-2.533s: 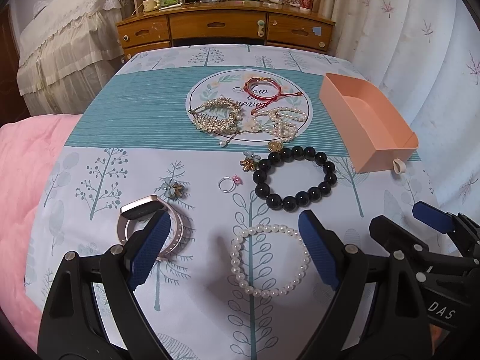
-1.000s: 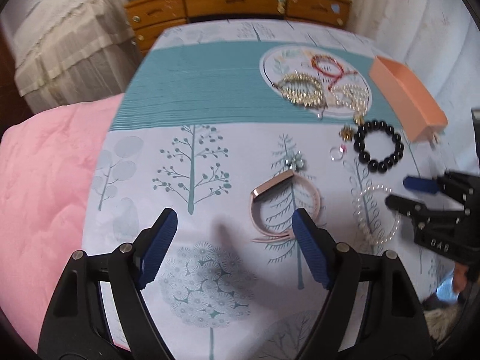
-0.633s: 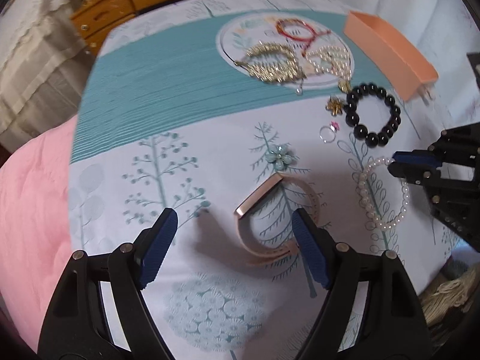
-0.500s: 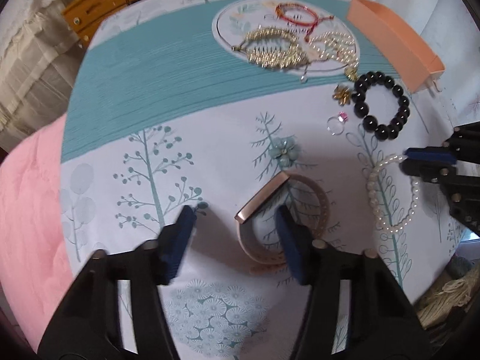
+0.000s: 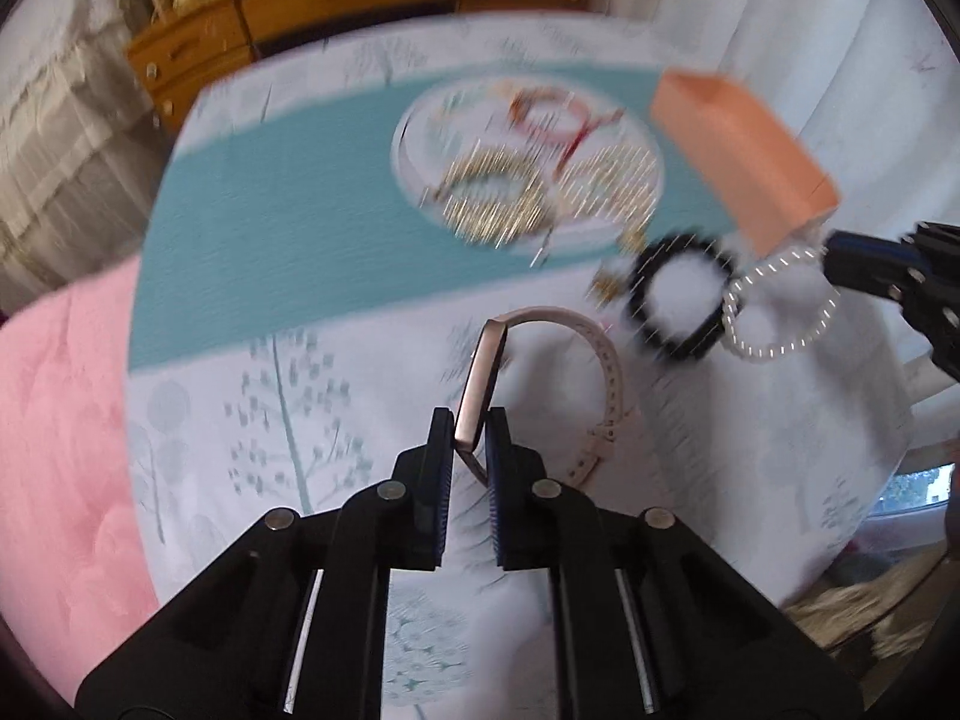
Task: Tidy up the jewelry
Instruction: 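Lower the watch into the pink box with left tool while right tool drops the pearl bracelet in, then withdraw both open tools from the pink box back over the jewelry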
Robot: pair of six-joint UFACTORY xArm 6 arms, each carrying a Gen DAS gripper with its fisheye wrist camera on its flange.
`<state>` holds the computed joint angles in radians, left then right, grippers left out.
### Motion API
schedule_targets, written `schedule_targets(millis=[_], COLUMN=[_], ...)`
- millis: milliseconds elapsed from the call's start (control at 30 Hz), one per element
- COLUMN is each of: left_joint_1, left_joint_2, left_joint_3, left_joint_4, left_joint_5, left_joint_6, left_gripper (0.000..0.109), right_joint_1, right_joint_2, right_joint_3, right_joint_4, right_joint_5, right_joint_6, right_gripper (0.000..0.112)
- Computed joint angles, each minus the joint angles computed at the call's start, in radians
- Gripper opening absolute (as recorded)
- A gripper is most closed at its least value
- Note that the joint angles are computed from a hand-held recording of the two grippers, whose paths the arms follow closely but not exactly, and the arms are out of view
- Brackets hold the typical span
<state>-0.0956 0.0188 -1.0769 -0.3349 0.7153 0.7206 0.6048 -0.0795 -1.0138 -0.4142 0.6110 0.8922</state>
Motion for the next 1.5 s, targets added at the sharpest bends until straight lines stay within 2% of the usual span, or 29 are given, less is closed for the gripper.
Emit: schedule_targets(millis=[200,367,467,633,800,867,933,967,1067,1200,1233,1267,1300,1367,1433,1500], left_joint_1=[-0.115,-0.24,-0.309,-0.383,-0.433,-0.442,-0.452,-0.454,-0.452,-0.45,-0.448,-0.446,-0.443,-0.435,-0.427,-0.413], left_joint_2=[-0.034,0.04,0.142,0.311,0.462,0.485,0.517,0.532,0.573,0.577,0.569,0.559,0.548,0.517,0.479,0.43], left_joint_3=[-0.079,-0.188,-0.292,-0.454,-0.606,-0.612,-0.641,-0.655,-0.7,-0.698,-0.689,-0.677,-0.668,-0.638,-0.6,-0.551], left_joint_4=[-0.091,-0.092,-0.047,0.023,0.056,0.055,0.069,0.076,0.065,0.056,0.053,0.044,0.026,-0.012,-0.009,-0.014], left_joint_5=[-0.016,-0.092,-0.109,-0.096,-0.054,-0.06,-0.049,-0.042,0.002,0.02,0.019,0.014,0.014,0.013,0.0,-0.011], left_joint_6=[-0.017,-0.092,-0.181,-0.311,-0.397,-0.4,-0.414,-0.427,-0.436,-0.427,-0.421,-0.414,-0.399,-0.371,-0.364,-0.339], left_gripper=[0.008,0.008,0.008,0.008,0.008,0.008,0.009,0.01,0.014,0.018,0.022,0.031,0.034,0.047,0.051,0.051], right_joint_1=[-0.078,-0.184,-0.262,-0.38,-0.432,-0.439,-0.437,-0.429,-0.413,-0.381,-0.37,-0.364,-0.36,-0.35,-0.336,-0.326], right_joint_2=[-0.154,-0.224,-0.225,-0.186,-0.149,-0.148,-0.164,-0.184,-0.211,-0.25,-0.254,-0.258,-0.267,-0.283,-0.302,-0.309], right_joint_3=[0.051,0.088,0.122,0.211,0.245,0.264,0.29,0.311,0.325,0.335,0.33,0.327,0.334,0.339,0.342,0.341], right_joint_4=[-0.226,-0.291,-0.222,0.036,0.143,0.125,0.03,-0.042,-0.158,-0.207,-0.217,-0.222,-0.223,-0.218,-0.208,-0.202], right_joint_5=[0.034,0.015,-0.03,-0.16,-0.156,-0.181,-0.207,-0.211,-0.183,-0.126,-0.101,-0.088,-0.091,-0.087,-0.077,-0.077], right_joint_6=[0.206,0.253,0.203,0.003,-0.093,-0.082,0.001,0.066,0.15,0.19,0.199,0.203,0.205,0.209,0.208,0.204], right_gripper=[0.008,0.008,0.008,0.008,0.012,0.026,0.049,0.052,0.053,0.053,0.053,0.053,0.053,0.053,0.053,0.053])
